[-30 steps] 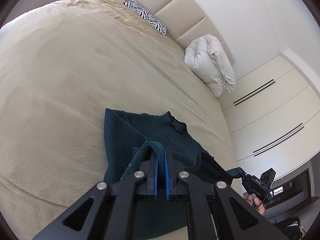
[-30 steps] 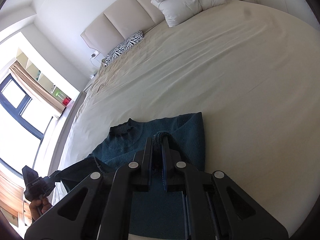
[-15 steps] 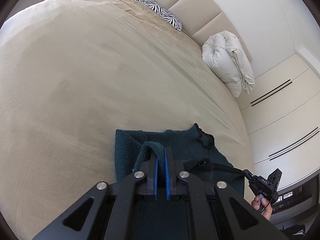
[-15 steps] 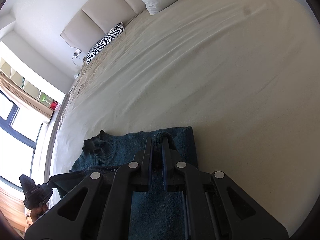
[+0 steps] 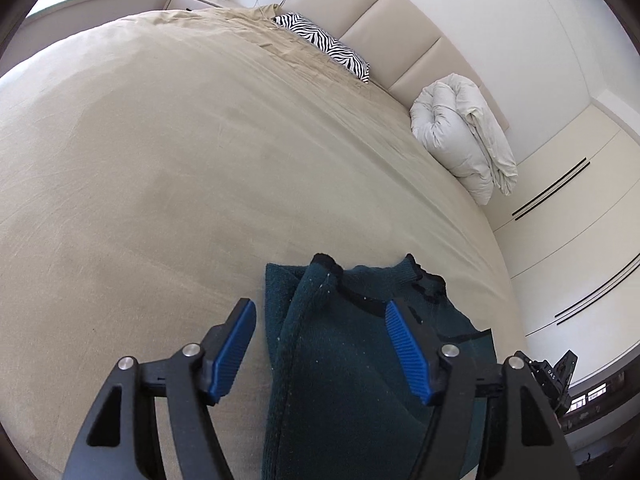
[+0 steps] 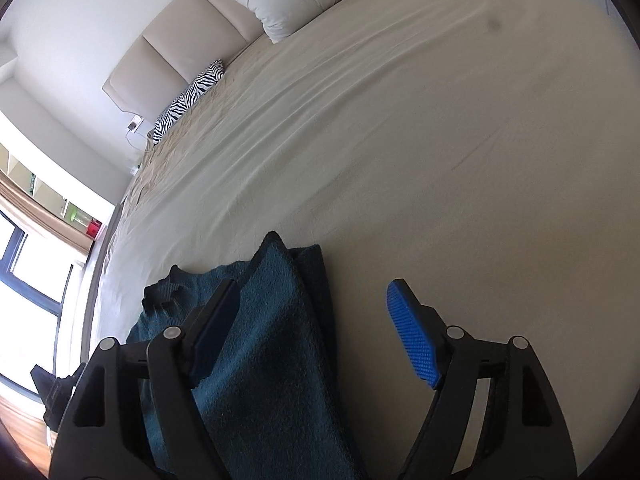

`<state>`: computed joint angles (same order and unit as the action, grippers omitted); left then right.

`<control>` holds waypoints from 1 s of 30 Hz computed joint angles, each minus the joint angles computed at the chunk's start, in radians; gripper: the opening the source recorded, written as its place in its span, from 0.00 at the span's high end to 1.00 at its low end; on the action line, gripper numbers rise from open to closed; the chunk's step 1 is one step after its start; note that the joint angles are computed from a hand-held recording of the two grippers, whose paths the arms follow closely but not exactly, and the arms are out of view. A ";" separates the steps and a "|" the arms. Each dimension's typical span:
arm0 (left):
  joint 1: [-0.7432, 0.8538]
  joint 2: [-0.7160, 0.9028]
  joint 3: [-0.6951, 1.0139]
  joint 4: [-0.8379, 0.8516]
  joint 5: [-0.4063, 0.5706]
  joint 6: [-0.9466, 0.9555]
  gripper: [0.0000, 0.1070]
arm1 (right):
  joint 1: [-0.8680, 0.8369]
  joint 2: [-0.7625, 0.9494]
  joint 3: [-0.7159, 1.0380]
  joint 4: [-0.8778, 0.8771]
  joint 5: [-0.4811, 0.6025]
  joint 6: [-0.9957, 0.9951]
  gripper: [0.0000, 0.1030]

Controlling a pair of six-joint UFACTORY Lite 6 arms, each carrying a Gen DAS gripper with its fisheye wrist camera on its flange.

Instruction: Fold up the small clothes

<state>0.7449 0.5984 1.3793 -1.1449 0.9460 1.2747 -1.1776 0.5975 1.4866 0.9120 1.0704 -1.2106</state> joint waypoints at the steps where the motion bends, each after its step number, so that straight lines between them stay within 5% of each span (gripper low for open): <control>1: -0.001 -0.038 -0.052 0.004 -0.019 0.036 0.35 | -0.013 -0.026 -0.030 -0.012 0.003 -0.029 0.30; 8: 0.002 -0.134 -0.266 0.015 -0.109 0.164 0.36 | -0.002 -0.264 -0.300 -0.080 -0.067 -0.273 0.43; 10: 0.009 -0.126 -0.278 0.013 -0.112 0.169 0.51 | 0.000 -0.277 -0.322 -0.095 -0.083 -0.282 0.43; 12: 0.014 -0.120 -0.275 0.021 -0.106 0.164 0.64 | 0.007 -0.263 -0.309 -0.103 -0.073 -0.267 0.53; 25: -0.026 -0.099 -0.251 0.004 -0.149 0.166 0.66 | 0.089 -0.173 -0.200 -0.111 -0.102 -0.135 0.55; 27: -0.030 -0.113 -0.269 0.001 -0.165 0.184 0.77 | 0.110 -0.223 -0.266 -0.116 -0.162 -0.197 0.75; 30: -0.028 -0.126 -0.281 -0.013 -0.168 0.197 0.82 | 0.111 -0.273 -0.332 -0.096 -0.233 -0.248 0.91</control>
